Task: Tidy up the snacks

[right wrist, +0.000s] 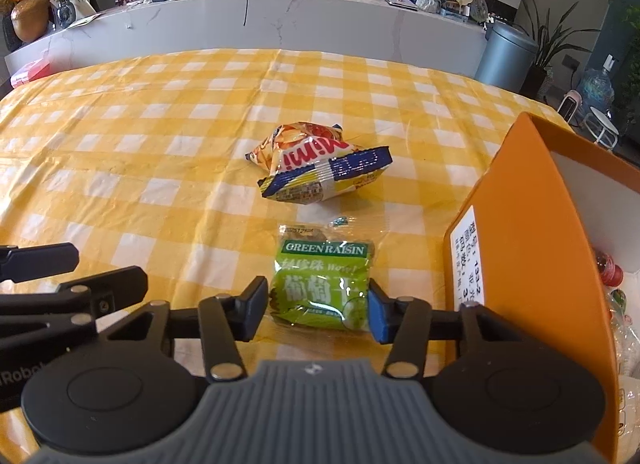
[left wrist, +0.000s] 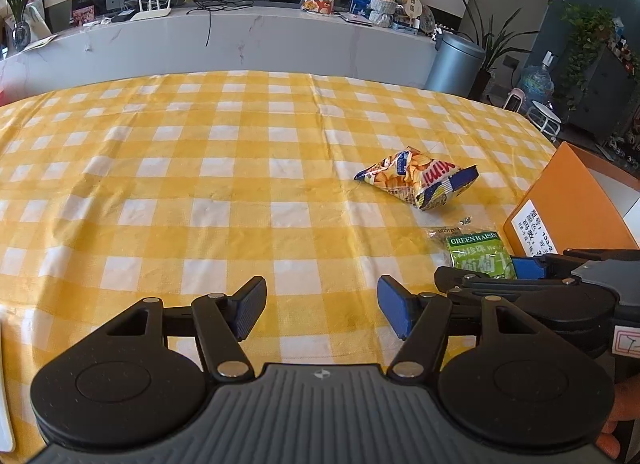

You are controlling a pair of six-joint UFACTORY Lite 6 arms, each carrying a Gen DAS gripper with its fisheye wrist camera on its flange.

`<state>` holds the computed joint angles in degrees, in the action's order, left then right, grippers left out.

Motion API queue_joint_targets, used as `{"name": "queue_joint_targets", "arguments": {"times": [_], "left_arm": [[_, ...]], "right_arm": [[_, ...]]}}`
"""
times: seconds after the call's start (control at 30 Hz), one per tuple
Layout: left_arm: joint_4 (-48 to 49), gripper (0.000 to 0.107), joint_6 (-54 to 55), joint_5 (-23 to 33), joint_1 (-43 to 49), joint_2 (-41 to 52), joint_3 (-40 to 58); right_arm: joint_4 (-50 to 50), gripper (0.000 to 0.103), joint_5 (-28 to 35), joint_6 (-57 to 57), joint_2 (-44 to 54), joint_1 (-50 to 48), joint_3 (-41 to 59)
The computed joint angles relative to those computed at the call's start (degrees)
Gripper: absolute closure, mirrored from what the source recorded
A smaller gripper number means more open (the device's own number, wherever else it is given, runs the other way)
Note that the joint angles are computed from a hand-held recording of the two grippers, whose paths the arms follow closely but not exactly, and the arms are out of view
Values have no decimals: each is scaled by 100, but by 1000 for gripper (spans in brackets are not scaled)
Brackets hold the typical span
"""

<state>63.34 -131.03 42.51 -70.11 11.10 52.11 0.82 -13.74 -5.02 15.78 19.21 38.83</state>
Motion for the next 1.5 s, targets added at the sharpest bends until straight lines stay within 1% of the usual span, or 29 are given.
{"name": "queue_joint_targets", "arguments": {"times": [0.03, 0.13, 0.3, 0.43, 0.67, 0.77, 0.9, 0.93, 1.0, 1.07, 1.13, 1.17, 1.23, 1.27, 1.3, 1.33, 1.37, 1.4, 1.43, 1.47, 1.5], "left_arm": [[23, 32, 8, 18, 0, 3, 27], [129, 32, -41, 94, 6, 19, 123], [360, 31, 118, 132, 96, 45, 371], [694, 31, 226, 77, 229, 110, 625], [1019, 30, 721, -349, 665, 622, 1227], [1030, 30, 886, -450, 802, 764, 1328], [1273, 30, 860, -874, 997, 954, 1404], [1311, 30, 864, -939, 1035, 1038, 1471], [1315, 31, 928, -1052, 1112, 1201, 1611], [1253, 31, 1049, -1124, 1168, 1383, 1812], [1170, 31, 1205, -1195, 1219, 1541, 2001], [1136, 31, 1280, -1227, 1240, 1629, 2101], [981, 37, 1490, -1284, 1277, 1822, 2335], [918, 48, 1575, -1328, 1303, 1921, 2450], [816, 62, 1690, -1324, 1317, 2017, 2565], [691, 68, 1840, -1214, 1298, 2114, 2696], [642, 85, 1916, -1092, 1268, 2183, 2783], [614, 96, 1928, -1063, 1266, 2193, 2788], [632, 97, 1861, -1087, 1275, 2168, 2743], [606, 103, 1800, -1058, 1274, 2129, 2698], [564, 107, 1769, -993, 1265, 2092, 2656]], "right_arm": [[28, 60, -1, -30, -71, -11, -39], [-99, 63, -172, 44, -501, -61, -320], [-154, 64, -327, -29, -1219, -186, -586], [-84, 64, -257, -198, -1497, -359, -438], [-225, 64, -148, -289, -1281, -709, 132], [-178, 64, -240, -353, -1186, -854, 277], [-1399, 64, -67, 875, -894, -1078, 649], [-1534, 64, -73, 1016, -846, -1088, 682], [-1375, 64, -206, 776, -806, -1059, 652], [-1554, 64, -220, 925, -744, -1071, 697], [-1381, 64, -245, 747, -659, -1048, 751], [-1472, 64, -259, 831, -630, -1064, 775], [-1582, 64, -273, 946, -596, -1074, 808], [-1641, 64, -284, 991, -591, -1093, 808], [-1670, 64, -289, 1020, -581, -1101, 815], [-1696, 64, -289, 1037, -583, -1104, 817], [-1732, 64, -302, 1059, -579, -1111, 816], [-1796, 64, -316, 1104, -568, -1128, 822], [-1839, 64, -326, 1128, -565, -1139, 821], [-1869, 64, -333, 1136, -566, -1148, 819], [-1890, 64, -355, 1146, -588, -1157, 779]]}}
